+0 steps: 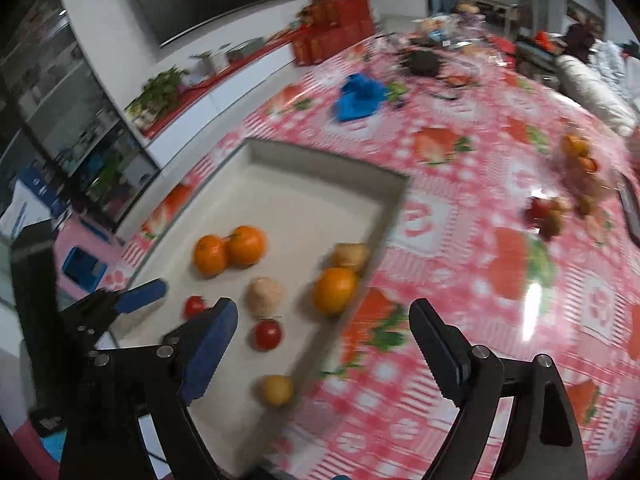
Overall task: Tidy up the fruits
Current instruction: 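Move both open tools back to the fruit bowl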
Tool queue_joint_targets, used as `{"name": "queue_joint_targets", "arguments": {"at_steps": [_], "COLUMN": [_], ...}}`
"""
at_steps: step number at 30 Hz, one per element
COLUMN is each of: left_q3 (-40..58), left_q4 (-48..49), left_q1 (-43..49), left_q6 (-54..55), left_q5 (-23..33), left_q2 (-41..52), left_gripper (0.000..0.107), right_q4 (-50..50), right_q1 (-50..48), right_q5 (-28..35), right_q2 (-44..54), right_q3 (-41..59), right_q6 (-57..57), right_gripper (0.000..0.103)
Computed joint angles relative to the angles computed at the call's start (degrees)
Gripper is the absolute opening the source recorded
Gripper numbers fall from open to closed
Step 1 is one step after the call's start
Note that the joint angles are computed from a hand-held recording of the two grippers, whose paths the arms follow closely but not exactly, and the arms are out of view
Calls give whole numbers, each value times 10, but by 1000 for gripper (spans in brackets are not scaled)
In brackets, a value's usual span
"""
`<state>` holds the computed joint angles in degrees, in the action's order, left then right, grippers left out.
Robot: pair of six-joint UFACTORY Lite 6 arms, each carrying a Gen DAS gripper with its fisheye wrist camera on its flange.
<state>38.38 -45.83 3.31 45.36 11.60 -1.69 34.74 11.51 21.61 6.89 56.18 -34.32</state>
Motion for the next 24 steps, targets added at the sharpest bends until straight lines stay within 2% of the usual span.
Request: {"name": "queue_joint_targets", "arguments": {"at_steps": [5,10,14,18,21,22,23,24], "left_q3": [37,109,211,321,428,481,527,570], "left_q4": [178,357,436,519,563,574,577,574], "left_q1": [-78,-181,-254,-317,-352,-363,-371,-374], "left_q6": [-193,-394,-498,-591,-637,-648,-652,-648], "left_q5": [29,54,95,135,175,192,205,216], "left_q2": [-36,-12,52,123,194,228,258,286], "left_gripper": [80,80,80,80,80,80,80,80], "right_q4": [36,4,-18,-28,45,53,79,112], "right_q1": [-130,-275,-372,-427,-462,-465,-472,-479], "right_q5": [6,-8,-24,-71,-79,-81,-77,-64], "right_q2": [-11,44,112,146,175,181,189,200], "right_q3": [-22,-12,19,35,64,70,79,89], "right_q6": [-62,-56,-73,-100,-195,-204,-231,-262], "right_gripper": [89,89,89,89,89,90,103,103]}}
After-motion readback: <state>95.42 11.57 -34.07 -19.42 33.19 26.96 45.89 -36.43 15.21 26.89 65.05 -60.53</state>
